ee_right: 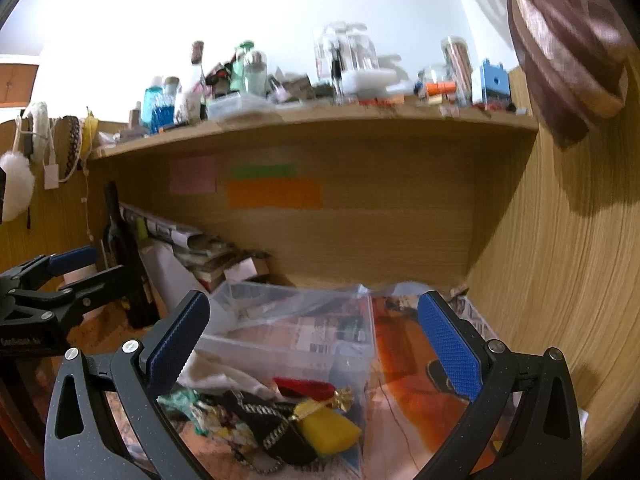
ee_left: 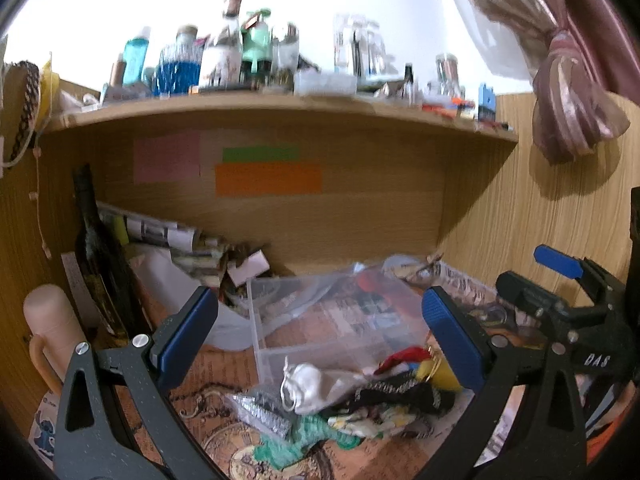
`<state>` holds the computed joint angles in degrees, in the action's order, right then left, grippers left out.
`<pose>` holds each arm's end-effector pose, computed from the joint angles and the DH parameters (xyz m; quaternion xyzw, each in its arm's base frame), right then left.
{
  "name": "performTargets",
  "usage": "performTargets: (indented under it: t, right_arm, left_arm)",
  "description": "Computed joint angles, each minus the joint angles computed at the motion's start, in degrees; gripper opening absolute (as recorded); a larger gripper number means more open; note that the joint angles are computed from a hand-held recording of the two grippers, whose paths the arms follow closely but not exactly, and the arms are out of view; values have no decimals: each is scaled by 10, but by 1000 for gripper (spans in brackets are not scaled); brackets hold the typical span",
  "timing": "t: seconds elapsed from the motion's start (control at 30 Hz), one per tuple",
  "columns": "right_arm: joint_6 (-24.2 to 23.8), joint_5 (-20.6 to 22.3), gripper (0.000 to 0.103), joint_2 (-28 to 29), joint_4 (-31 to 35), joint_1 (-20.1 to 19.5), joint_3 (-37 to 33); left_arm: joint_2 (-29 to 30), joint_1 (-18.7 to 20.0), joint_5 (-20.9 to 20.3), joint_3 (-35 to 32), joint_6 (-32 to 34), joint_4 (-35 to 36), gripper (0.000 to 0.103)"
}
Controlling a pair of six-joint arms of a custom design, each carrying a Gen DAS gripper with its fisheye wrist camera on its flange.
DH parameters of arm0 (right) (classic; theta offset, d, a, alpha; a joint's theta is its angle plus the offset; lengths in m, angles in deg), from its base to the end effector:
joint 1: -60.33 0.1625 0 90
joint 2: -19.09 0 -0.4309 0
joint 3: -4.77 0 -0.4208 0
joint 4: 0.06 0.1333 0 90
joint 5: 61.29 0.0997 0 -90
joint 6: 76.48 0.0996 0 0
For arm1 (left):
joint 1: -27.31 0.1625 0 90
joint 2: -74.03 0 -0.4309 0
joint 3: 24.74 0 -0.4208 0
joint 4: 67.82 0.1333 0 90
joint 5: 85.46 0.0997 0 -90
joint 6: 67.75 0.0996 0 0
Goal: Organize soft objects
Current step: 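Grasp the yellow sponge with the right gripper while the left gripper grasps a foil-wrapped item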
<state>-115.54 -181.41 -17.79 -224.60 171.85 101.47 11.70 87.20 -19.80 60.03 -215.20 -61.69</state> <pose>0.3217 -0.5886 0.1308 0.2510 -0.7423 0.5476 0.2935 -0.1607 -0.6247 0.2525 0.3450 0.7738 -0.4953 0.1918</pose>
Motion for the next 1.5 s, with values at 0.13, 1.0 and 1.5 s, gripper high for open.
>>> performTargets:
  t: [0.13,1.0,1.5]
  right_arm:
    - [16,-24,103,-5,33,-12,8]
    - [198,-19,62,-47,297,-83,43]
    - [178,-12,34,-54,277,-74,51]
  left_arm:
    - [22,13,-23,-23,-8,36,103]
    - [152,103,-53,-187,-125,246,70]
    - [162,103,-15,-201,-118,262,21]
